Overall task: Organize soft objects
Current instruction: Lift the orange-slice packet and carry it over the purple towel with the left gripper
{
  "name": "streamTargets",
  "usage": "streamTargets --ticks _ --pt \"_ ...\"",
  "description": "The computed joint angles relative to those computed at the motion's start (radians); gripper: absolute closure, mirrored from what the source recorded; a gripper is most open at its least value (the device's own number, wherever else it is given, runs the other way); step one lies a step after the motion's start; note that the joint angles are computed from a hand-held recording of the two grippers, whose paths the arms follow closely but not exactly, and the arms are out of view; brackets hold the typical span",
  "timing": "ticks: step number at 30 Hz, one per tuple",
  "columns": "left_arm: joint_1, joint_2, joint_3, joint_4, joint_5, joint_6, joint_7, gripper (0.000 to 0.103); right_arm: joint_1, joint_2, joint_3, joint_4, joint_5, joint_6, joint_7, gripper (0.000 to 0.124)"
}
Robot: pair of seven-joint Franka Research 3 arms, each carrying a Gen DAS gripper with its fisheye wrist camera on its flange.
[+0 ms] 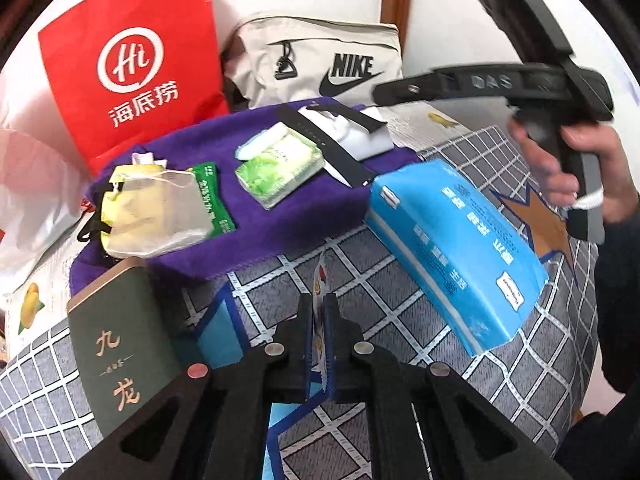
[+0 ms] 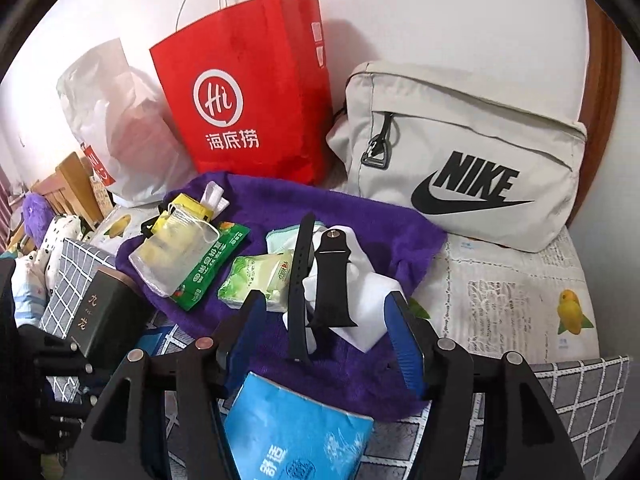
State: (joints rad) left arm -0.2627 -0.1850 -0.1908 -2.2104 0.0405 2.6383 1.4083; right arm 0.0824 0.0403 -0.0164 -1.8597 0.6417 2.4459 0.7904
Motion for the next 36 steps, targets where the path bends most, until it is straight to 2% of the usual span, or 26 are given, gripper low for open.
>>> streamTargets --ticks 22,36 --pt "-0.008 -0.111 -0.018 -0.047 0.082 0.012 -0.151 0.099 0.005 -0.172 -0.041 -0.167 0.052 -0.028 -0.032 0.063" --pt "0.000 -0.177 -0.025 -0.056 0.146 -0.010 -0.236 0.099 0.020 -0.253 -0.057 -0.236 0.051 -0.038 -0.027 0.063"
